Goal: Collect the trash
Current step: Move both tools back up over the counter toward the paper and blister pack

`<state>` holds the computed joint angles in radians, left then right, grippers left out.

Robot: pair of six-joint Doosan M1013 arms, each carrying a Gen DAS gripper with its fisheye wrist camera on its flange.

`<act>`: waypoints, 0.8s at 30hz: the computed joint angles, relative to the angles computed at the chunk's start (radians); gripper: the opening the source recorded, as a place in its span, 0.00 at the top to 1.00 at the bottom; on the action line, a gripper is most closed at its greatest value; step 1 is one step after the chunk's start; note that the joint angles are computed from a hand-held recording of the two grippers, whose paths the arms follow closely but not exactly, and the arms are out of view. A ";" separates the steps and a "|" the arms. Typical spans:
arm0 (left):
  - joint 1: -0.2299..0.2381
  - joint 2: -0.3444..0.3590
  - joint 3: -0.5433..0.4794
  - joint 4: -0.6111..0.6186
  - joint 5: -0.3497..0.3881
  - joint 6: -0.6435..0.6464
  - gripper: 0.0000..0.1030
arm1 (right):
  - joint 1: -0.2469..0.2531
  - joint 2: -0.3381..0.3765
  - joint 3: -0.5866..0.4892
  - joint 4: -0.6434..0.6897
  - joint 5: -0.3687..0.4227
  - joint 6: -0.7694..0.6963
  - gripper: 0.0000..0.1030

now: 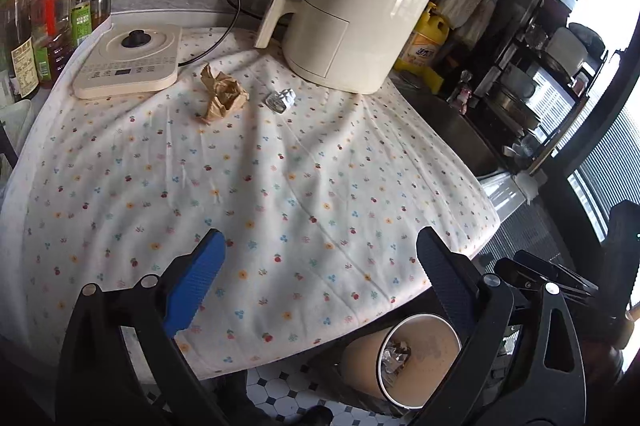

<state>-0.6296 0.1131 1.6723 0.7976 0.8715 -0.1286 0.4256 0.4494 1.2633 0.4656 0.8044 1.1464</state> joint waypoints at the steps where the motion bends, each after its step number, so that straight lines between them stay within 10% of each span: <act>1: 0.003 -0.006 0.005 0.006 0.003 -0.007 0.08 | 0.007 0.005 -0.009 -0.003 0.001 0.003 0.23; 24: 0.155 -0.093 0.111 0.113 -0.061 -0.051 0.07 | 0.132 0.114 -0.187 -0.043 -0.069 0.104 0.09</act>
